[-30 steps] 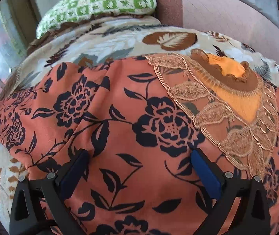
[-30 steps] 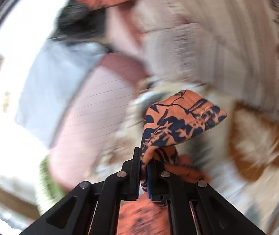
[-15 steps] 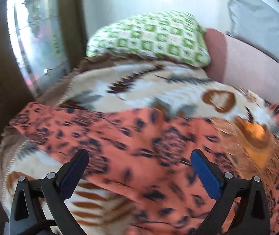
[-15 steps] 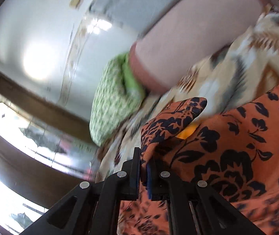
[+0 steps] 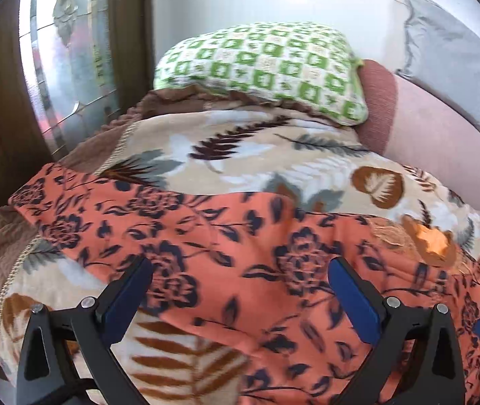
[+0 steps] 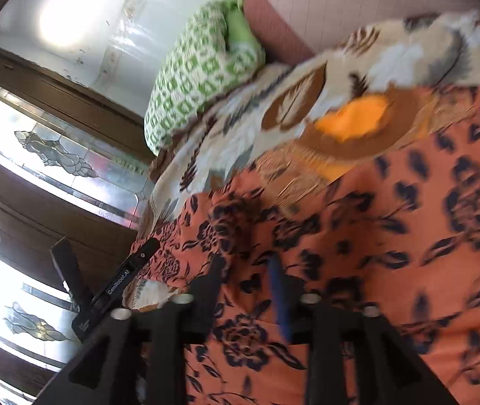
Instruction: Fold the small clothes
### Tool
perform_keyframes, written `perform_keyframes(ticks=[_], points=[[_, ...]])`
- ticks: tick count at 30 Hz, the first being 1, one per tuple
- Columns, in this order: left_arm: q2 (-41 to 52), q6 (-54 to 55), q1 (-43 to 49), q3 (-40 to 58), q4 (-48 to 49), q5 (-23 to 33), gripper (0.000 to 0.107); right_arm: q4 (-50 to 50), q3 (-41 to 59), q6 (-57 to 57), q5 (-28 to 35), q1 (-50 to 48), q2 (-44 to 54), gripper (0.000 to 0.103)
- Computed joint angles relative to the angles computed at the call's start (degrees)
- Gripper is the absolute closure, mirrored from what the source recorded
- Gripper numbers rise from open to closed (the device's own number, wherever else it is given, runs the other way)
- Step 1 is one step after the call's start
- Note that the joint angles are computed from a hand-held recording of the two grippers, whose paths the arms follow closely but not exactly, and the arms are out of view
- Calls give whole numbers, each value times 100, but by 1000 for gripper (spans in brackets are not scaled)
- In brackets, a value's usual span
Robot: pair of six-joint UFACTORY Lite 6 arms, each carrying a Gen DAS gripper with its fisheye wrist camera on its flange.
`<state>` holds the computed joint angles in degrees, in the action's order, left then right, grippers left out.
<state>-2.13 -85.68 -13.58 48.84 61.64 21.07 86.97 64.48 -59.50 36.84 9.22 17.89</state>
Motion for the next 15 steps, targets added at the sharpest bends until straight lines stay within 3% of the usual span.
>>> perform_keyframes(ticks=[1, 5, 8, 10, 13, 15], points=[[36, -193, -140, 27, 158, 22, 4, 217, -398, -317, 29, -256, -356, 28], [17, -1217, -735, 28, 1093, 86, 4, 379, -860, -504, 124, -1183, -905, 29], [-120, -2347, -1337, -77, 2208, 268, 4, 515, -1120, -670, 673, -2173, -893, 29], [-37, -2557, -1750, 4, 2461, 308, 4, 618, -1172, -601, 1040, -2689, -698, 29], [652, -2305, -2370, 526, 2305, 952, 4, 645, -949, -366, 1513, -3009, -257, 29], [1310, -1802, -2491, 1080, 1803, 1292, 4, 568, -881, -355, 1466, -2972, -203, 29]])
